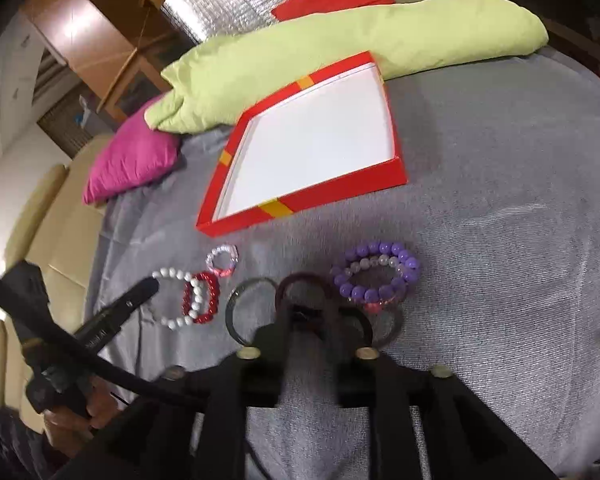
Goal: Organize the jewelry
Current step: 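Lift the white bead bracelet with the left gripper while the right gripper grasps the purple bead bracelet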
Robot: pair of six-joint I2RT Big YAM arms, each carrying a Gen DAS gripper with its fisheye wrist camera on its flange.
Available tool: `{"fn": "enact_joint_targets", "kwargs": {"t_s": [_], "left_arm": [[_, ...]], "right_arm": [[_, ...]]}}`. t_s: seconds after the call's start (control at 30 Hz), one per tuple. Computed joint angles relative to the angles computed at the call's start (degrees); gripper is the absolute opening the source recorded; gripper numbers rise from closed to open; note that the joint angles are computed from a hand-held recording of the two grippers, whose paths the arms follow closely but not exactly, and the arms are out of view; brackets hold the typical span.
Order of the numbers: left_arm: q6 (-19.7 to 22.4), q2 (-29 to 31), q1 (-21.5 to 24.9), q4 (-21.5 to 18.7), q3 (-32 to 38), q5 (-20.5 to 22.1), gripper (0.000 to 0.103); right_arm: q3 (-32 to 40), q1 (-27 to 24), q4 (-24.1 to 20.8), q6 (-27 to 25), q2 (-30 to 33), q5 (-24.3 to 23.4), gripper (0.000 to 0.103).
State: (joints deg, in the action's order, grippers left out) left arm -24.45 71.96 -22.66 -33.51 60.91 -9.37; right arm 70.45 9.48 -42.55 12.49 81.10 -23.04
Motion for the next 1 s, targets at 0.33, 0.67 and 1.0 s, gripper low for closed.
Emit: {"fn": "enact_joint_targets", "kwargs": {"t_s": [0.33, 0.67, 1.0], "left_arm": [[1.0, 0.3, -0.8, -0.4, 0.5, 0.1, 0.010], [0.7, -0.3, -0.7, -0.6, 0.0, 0.5, 0.010], [1.2, -1.4, -0.9, 1.9, -0.8, -0.2, 0.010]], "right_arm": [[0.8, 6.1, 0.8, -9.2, 1.9, 8.7, 0.037], [4.0, 9.0, -0.7, -15.3, 6.8, 17.3, 0.019], [3.4, 3.4, 3.0, -7.9, 4.1, 3.3, 0.010]]}}
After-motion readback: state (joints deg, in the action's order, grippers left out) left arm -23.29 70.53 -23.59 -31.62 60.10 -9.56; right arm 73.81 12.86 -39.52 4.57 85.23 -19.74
